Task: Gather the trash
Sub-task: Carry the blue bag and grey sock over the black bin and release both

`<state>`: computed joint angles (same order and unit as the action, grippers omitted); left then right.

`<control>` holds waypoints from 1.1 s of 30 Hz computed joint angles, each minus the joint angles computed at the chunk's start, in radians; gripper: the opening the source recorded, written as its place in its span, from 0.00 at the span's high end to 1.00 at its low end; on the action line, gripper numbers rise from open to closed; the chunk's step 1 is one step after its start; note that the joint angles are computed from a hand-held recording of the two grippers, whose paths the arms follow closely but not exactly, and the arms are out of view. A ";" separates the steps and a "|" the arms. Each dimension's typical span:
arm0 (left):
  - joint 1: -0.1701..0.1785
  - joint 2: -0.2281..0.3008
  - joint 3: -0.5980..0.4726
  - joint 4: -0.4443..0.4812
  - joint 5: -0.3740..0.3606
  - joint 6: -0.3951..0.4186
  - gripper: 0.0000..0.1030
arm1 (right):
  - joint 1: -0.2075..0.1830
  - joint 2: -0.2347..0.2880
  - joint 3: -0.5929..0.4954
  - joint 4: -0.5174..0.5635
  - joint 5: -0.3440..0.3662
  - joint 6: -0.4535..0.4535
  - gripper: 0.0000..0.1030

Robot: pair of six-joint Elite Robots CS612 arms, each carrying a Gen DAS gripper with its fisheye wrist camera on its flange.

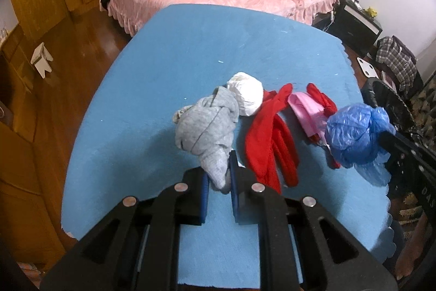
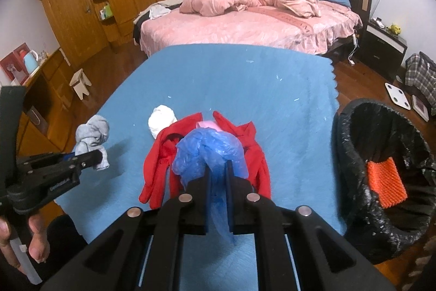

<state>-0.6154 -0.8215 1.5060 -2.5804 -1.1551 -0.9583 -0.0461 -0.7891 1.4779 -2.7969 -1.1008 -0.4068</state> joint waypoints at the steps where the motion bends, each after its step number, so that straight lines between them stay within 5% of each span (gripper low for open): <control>1: -0.005 -0.002 -0.001 0.006 0.008 0.002 0.88 | -0.002 -0.004 0.003 -0.005 0.000 0.003 0.91; 18: -0.058 -0.014 -0.048 0.005 0.062 0.063 0.88 | -0.039 -0.050 0.036 -0.095 0.007 0.036 0.91; 33: -0.100 0.067 -0.236 0.069 0.054 0.173 0.88 | -0.103 -0.055 0.013 -0.141 -0.027 0.065 0.91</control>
